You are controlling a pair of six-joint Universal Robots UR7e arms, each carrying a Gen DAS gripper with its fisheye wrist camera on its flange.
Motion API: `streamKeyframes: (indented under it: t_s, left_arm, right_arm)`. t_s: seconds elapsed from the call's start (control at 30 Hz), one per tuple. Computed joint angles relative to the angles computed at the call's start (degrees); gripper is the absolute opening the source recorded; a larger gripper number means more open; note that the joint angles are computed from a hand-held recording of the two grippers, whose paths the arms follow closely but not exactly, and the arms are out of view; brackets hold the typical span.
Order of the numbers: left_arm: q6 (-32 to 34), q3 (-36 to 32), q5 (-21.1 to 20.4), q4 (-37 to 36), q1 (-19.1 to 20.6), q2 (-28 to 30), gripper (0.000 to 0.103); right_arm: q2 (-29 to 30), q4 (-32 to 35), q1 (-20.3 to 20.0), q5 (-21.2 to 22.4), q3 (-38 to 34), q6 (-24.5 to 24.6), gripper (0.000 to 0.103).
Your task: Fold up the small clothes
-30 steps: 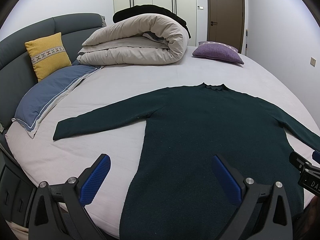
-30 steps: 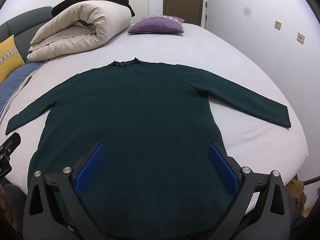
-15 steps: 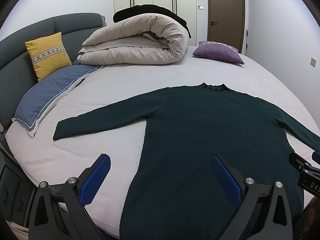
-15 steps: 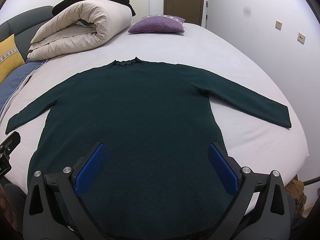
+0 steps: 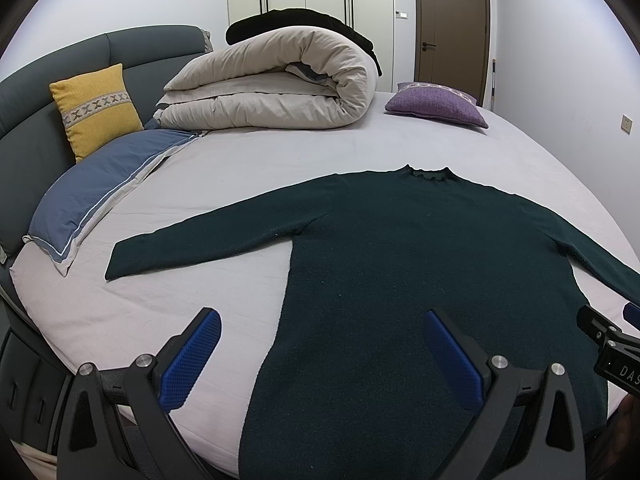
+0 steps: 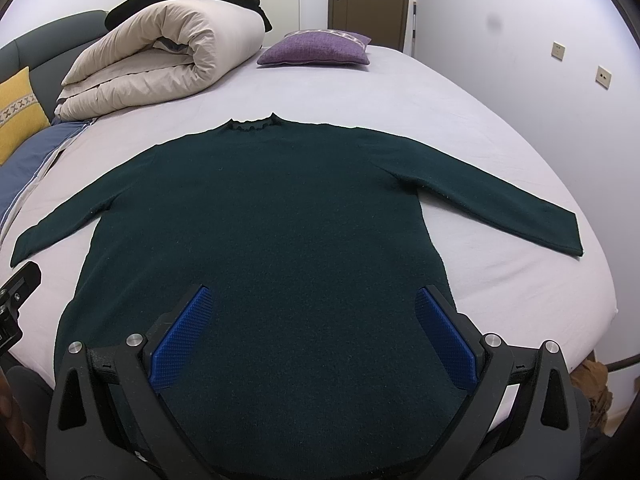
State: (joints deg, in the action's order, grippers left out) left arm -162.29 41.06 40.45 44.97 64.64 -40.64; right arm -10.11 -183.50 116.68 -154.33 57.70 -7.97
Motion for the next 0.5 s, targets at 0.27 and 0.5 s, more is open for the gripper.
streamKeyframes:
  t_s: [0.27, 0.5]
  left_arm:
    - [-0.19, 0.73, 0.18, -0.13, 0.10, -0.44, 0.103]
    - [-0.36, 0.92, 0.28, -0.12, 0.28, -0.36, 0.103]
  right_arm:
    - [0.14, -0.03, -0.03, 0.05, 0.13, 0.15, 0.103]
    - [0.54, -0.10, -0.13, 0.23, 0.34, 0.73, 0.103]
